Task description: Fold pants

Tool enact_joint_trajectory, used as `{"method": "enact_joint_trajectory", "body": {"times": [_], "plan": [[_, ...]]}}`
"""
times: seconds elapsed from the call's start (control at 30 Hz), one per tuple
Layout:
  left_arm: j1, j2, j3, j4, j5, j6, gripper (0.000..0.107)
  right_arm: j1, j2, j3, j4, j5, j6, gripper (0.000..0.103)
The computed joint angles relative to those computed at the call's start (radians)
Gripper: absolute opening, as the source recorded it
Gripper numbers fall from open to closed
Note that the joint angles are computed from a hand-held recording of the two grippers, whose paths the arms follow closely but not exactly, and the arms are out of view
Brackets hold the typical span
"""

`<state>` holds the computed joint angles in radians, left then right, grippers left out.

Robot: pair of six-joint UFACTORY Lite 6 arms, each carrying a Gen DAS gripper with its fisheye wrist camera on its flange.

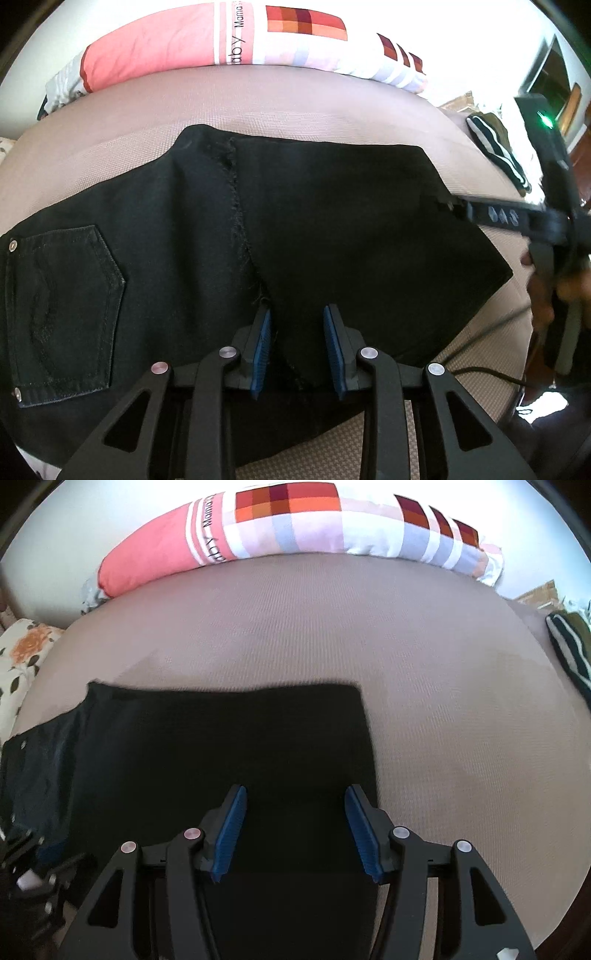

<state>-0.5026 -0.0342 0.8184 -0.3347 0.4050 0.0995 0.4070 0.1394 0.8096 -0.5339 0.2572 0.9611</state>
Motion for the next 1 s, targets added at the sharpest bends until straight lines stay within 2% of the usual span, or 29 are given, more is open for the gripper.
{"method": "enact_joint_trajectory", "body": {"times": [0.13, 0.3, 0.4, 0.57, 0.8, 1.0], "plan": [[-0.041, 0.005, 0.035, 0.19, 0.018, -0.211, 0.034, 0.067, -0.043, -0.043, -0.029, 0.019, 0.072, 0.054], [0.009, -0.057, 0.006, 0.223, 0.038, -0.245, 0.047, 0.109, -0.047, -0.038, 0.039, 0.015, 0.025, 0.054], [0.052, -0.085, 0.008, 0.251, 0.062, -0.268, 0.049, 0.152, -0.028, -0.015, 0.02, 0.034, 0.055, 0.054], [0.167, -0.139, 0.037, 0.237, 0.144, -0.199, 0.051, 0.21, -0.003, 0.025, 0.165, 0.032, -0.087, 0.054], [0.4, -0.223, 0.086, 0.151, 0.308, 0.052, 0.054, 0.306, 0.094, 0.127, 0.253, 0.028, -0.18, 0.054], [0.623, -0.259, 0.092, 0.103, 0.348, 0.198, 0.057, 0.303, 0.208, 0.276, 0.476, 0.04, -0.424, 0.054]]}}
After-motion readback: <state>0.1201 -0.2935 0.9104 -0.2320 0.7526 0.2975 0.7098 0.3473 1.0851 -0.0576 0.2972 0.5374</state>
